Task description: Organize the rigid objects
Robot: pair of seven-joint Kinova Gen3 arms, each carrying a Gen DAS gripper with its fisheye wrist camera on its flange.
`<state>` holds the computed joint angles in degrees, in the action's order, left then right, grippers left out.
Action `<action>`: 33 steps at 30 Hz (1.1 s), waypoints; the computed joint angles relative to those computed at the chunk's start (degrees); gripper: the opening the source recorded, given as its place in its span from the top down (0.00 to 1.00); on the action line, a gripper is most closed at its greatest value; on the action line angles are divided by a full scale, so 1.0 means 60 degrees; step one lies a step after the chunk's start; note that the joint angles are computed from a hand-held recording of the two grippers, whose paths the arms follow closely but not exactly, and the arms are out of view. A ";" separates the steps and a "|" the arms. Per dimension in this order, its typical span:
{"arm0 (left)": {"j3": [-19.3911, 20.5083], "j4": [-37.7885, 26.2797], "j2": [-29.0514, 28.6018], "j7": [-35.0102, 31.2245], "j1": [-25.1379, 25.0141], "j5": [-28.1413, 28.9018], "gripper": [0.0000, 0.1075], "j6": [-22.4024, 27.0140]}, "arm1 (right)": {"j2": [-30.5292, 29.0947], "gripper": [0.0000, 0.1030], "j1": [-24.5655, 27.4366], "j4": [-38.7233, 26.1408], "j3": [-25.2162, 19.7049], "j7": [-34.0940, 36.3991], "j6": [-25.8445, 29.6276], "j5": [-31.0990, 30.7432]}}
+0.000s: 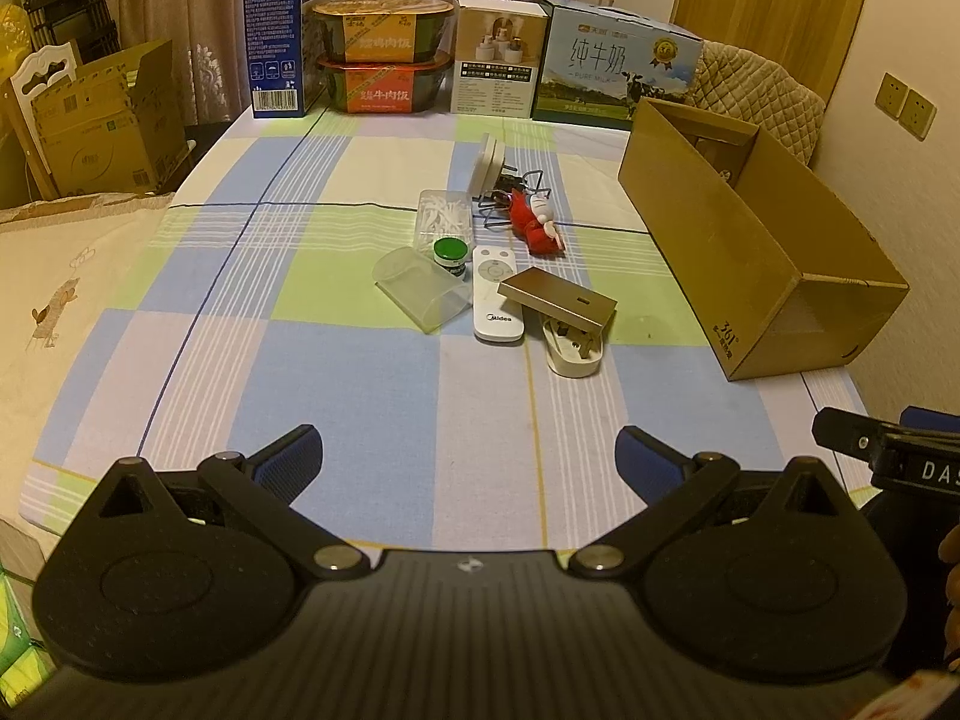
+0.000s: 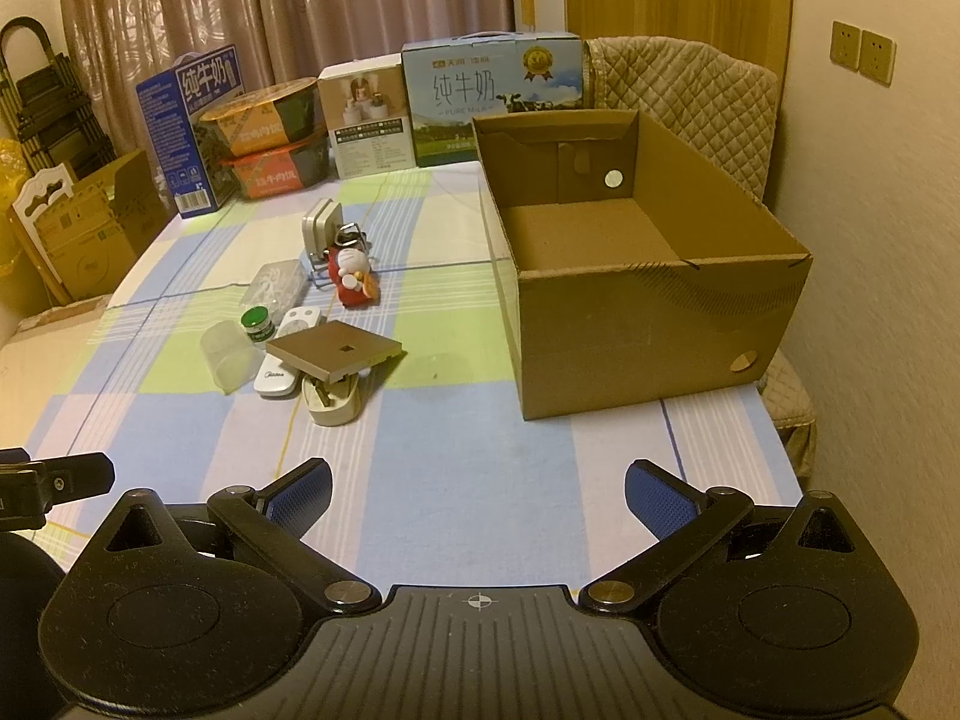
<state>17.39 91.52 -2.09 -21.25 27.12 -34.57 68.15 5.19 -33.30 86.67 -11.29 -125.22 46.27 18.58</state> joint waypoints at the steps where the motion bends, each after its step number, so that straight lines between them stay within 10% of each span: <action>1: 0.0024 -0.0008 0.0007 -0.0035 -0.0024 0.0023 0.05 -0.0009 | -0.0002 0.02 0.0003 0.0009 0.0001 0.0002 -0.0009 -0.0004; 33: -0.0750 0.0668 -0.0015 -0.2379 -0.1221 0.1038 0.05 -0.1980 | 0.1021 0.02 -0.0296 -0.0736 0.0212 0.0837 -0.0451 -0.0538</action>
<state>12.89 95.53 -2.18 -35.52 19.79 -28.34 56.27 11.32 -35.08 82.25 -10.02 -120.20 43.57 15.35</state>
